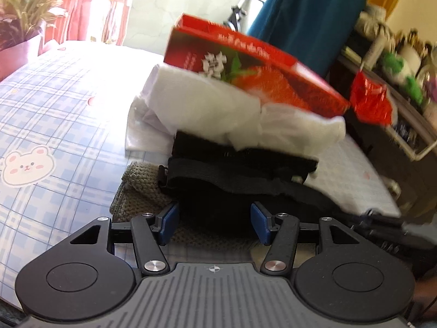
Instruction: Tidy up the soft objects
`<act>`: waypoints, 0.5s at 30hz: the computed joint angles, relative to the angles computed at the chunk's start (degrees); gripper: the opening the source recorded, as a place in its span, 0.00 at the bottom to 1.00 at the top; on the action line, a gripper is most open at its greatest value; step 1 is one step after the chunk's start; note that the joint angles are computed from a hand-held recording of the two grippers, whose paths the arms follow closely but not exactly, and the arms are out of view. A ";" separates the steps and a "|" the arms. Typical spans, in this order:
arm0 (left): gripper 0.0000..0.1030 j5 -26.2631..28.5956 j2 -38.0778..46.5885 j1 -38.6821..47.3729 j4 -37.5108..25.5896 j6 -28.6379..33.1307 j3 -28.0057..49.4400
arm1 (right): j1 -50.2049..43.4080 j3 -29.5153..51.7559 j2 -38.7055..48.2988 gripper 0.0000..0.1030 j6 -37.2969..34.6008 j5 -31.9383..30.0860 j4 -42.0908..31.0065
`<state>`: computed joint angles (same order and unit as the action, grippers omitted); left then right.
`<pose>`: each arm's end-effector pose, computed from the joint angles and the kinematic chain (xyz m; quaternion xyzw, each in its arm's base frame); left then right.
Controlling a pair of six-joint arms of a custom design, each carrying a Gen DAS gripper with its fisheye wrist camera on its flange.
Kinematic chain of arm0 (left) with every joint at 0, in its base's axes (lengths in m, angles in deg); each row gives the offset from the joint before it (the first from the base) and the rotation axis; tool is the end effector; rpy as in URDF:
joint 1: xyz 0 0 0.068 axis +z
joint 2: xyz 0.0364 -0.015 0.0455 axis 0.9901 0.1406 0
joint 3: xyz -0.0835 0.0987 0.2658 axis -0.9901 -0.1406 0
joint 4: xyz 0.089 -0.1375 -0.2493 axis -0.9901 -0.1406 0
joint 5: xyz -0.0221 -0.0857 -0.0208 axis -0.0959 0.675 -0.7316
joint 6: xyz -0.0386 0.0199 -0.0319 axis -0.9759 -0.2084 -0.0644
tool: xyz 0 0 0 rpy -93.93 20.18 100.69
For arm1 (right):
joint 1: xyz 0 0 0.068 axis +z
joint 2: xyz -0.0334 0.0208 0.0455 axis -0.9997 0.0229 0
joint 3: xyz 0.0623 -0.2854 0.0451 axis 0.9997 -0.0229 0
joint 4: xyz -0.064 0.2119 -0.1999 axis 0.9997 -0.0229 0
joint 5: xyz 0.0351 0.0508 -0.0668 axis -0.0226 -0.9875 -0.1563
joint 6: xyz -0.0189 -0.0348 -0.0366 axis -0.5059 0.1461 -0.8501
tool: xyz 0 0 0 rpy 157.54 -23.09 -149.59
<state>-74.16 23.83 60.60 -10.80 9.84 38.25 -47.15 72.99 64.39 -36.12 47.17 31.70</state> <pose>0.2935 -0.1214 0.1274 0.0721 0.8982 -0.2176 0.3752 0.1998 0.1634 0.1523 -0.0364 0.9007 0.1323 0.4122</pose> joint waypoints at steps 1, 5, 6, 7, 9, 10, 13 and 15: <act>0.56 0.68 -0.62 0.31 1.53 -0.81 -0.83 | 0.00 0.00 0.00 0.19 0.00 0.00 0.00; 0.55 1.57 -2.85 0.38 5.75 -1.75 -3.17 | 0.05 0.04 0.00 0.19 0.06 0.04 -0.08; 0.55 1.79 -3.08 0.33 5.94 -1.64 -3.25 | 0.12 0.01 -0.02 0.19 0.09 0.11 -0.08; 0.52 1.78 -3.09 0.21 5.99 -1.63 -3.22 | 0.03 0.03 -0.03 0.19 0.02 0.04 -0.09; 0.51 1.80 -2.74 0.16 5.88 -2.36 -2.89 | 0.00 -0.04 -0.09 0.19 0.00 0.02 -0.09; 0.49 2.32 -2.52 0.49 6.09 -3.29 -2.86 | -0.01 0.00 -0.05 0.19 0.05 -0.03 -0.06; 0.44 4.82 -1.88 2.30 7.15 -6.25 -3.08 | 0.01 0.01 -0.06 0.19 0.03 0.00 -0.09; 0.44 5.94 -1.62 2.99 7.29 -7.44 -3.11 | 0.03 -0.04 -0.06 0.19 0.10 0.00 -0.06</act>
